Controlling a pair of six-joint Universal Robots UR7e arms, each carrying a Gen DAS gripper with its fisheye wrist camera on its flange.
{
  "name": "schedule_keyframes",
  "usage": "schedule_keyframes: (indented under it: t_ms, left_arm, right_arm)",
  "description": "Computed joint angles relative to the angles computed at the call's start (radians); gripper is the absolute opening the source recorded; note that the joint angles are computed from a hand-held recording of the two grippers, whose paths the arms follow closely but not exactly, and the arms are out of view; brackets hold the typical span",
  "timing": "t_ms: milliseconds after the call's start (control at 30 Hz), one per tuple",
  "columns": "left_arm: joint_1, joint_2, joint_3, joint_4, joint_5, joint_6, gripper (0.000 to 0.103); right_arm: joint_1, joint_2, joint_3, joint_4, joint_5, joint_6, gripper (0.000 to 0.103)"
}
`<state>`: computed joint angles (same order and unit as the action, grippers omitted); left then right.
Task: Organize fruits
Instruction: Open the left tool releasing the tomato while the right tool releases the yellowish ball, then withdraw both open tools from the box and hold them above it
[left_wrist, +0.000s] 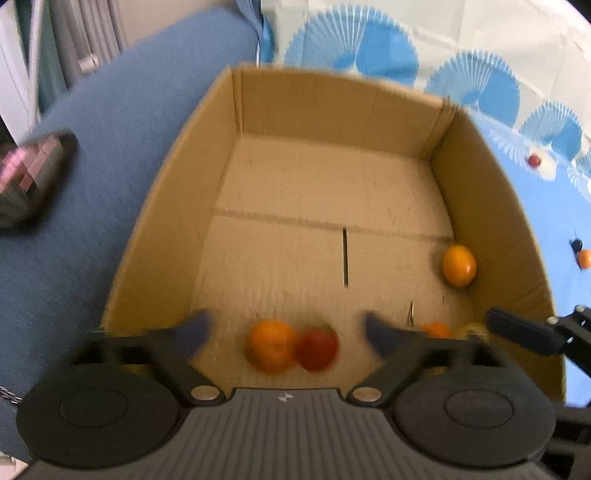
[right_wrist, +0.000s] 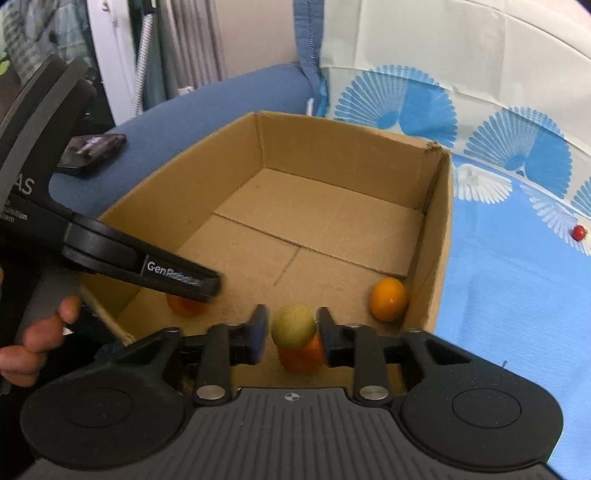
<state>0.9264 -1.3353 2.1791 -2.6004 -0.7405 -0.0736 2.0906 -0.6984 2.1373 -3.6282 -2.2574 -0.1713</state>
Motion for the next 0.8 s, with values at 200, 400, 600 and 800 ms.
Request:
schedule_keyframes:
  t_ms: [200,400,600,800]
  left_arm:
    - [-0.058,-0.069,0.027,0.038,0.013,-0.007,0.103]
    - [-0.133,-0.199,0.082,0.225,0.014,-0.162,0.103]
    - [-0.211,-0.339,0.130,0.428,0.005,-0.342,0.103]
    - [-0.295,-0.442,0.153,0.516,0.025,-0.419,0.103]
  right_arm:
    - [0.051,0.010,0.002,-0.074,-0.079,-0.085,0.095]
    - [0.093,-0.055,0.056,0.017,-0.099,0.061,0.099]
    - [0.148,-0.137,0.122,0.133,-0.138,0.221,0.099]
    - [0.227,-0.192,0.177,0.181,-0.209,0.368,0.099]
